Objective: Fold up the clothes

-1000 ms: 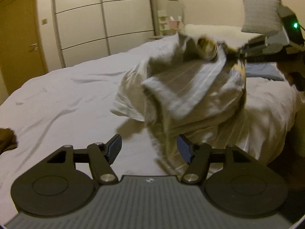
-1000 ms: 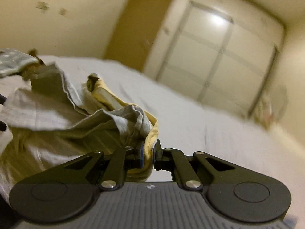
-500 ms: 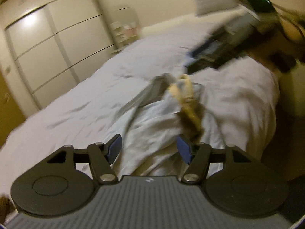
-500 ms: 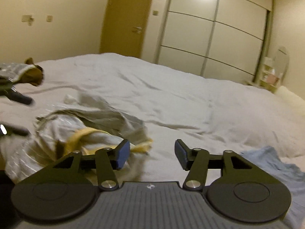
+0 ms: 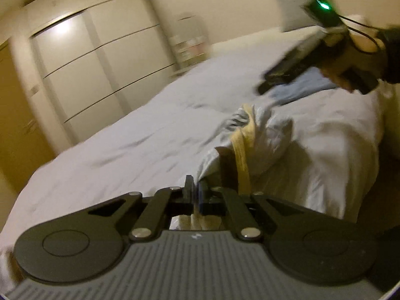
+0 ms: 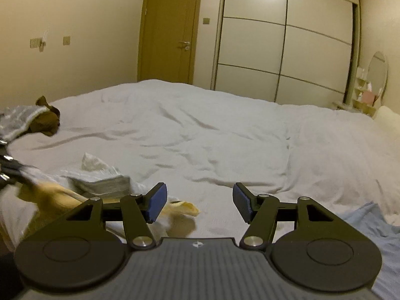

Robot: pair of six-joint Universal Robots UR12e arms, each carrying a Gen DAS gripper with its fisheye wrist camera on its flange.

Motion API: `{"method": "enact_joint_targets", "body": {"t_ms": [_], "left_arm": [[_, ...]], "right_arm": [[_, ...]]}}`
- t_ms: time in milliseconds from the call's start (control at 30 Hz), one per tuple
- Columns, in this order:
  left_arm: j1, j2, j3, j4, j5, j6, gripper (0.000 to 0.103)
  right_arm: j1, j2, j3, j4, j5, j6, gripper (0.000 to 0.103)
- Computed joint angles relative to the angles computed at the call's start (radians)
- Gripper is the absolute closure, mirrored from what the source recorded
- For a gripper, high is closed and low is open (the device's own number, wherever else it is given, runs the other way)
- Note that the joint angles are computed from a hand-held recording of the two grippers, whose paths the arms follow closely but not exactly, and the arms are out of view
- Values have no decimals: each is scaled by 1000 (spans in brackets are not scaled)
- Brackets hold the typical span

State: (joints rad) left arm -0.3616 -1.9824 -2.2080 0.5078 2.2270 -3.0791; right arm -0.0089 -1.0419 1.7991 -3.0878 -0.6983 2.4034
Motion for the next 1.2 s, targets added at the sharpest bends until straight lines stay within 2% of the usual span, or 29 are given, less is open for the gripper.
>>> {"method": "enact_joint_targets", "body": {"t_ms": [133, 200, 267, 433, 500, 567, 700, 733, 767, 833, 900, 933, 967, 1000, 1133, 1200], "left_arm": [[-23, 73, -90, -112, 124, -193, 101], [-34, 98, -119, -158, 149, -296, 101], [-43, 108, -136, -180, 147, -355, 101], [-54, 104, -137, -185, 148, -343, 101], [-48, 99, -142, -155, 145, -331, 101], [-43, 87, -140, -129, 143, -311, 101], [-34, 79, -143, -99, 132, -289, 101], [-37, 76, -142, -94, 135, -291, 101], [-38, 76, -142, -95, 138, -294, 101], [-35, 79, -145, -94, 137, -299, 101], [-36, 82, -144, -95, 137, -299, 101], [-41, 82, -140, -99, 143, -295, 101], [-49, 81, -136, -97, 152, -291, 101], [-56, 79, -132, -96, 160, -288, 101], [-72, 81, -126, -83, 171, -288, 101], [-77, 81, -125, -81, 167, -287, 101]], "right_arm": [[22, 1, -21, 109, 22, -47, 40], [35, 1, -26, 166, 42, -69, 40], [43, -2, -33, 229, 68, -85, 40], [61, -19, -56, 478, 150, -217, 39], [64, -33, -70, 617, 164, -323, 32], [66, -42, -91, 768, 176, -412, 18], [80, -39, -118, 858, 145, -423, 18], [85, -35, -131, 898, 139, -427, 23], [92, -31, -144, 939, 133, -427, 34], [103, -22, -169, 1014, 122, -426, 47], [109, -19, -177, 1030, 112, -416, 68], [112, -21, -175, 1012, 99, -399, 95], [115, -26, -166, 984, 85, -385, 100], [114, -34, -155, 963, 76, -386, 101], [94, -75, -101, 888, 106, -393, 102], [78, -83, -93, 862, 125, -335, 101]]}}
